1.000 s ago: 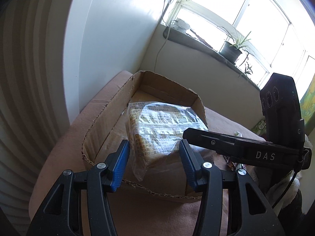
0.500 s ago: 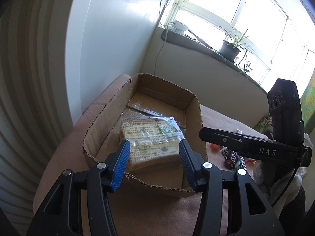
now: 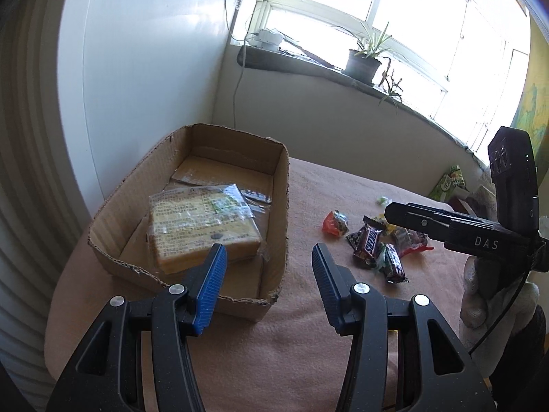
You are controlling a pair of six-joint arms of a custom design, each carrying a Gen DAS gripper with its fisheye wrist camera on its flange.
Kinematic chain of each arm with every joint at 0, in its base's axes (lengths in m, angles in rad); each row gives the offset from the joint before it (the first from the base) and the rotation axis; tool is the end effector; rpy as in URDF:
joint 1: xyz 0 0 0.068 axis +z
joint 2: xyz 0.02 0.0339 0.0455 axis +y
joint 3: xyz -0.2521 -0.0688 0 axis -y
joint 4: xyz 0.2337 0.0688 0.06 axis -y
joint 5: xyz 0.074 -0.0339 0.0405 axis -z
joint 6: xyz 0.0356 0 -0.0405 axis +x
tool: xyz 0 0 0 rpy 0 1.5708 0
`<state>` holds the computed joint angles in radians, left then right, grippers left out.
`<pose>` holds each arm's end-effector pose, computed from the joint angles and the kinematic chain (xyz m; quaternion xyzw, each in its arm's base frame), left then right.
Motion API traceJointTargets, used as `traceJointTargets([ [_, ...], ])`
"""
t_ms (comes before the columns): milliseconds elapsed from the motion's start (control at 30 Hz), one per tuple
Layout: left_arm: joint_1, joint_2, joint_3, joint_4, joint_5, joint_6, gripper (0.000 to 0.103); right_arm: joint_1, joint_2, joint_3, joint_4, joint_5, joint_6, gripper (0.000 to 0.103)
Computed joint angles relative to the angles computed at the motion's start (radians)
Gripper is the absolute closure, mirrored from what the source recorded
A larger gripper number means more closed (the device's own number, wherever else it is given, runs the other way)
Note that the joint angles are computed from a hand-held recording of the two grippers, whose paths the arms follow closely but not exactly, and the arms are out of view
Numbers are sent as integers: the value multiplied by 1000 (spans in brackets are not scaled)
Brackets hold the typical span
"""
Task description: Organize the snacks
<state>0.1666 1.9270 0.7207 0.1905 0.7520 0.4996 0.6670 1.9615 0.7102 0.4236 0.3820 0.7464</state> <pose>0.2999 0.0258 0.0678 0.2475 0.8655 -0.2504 0.3563 0.2587 0.1868 0.0648 0.1052 0.9114 0.0969 0.3859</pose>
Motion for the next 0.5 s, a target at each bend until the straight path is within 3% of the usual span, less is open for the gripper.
traceJointTargets([
  [267, -67, -22, -101, -13, 0, 61, 53, 42, -98, -206, 14, 75, 89, 28],
  [500, -194, 17, -166, 61, -71, 54, 53, 40, -58, -311, 62, 74, 165, 28],
])
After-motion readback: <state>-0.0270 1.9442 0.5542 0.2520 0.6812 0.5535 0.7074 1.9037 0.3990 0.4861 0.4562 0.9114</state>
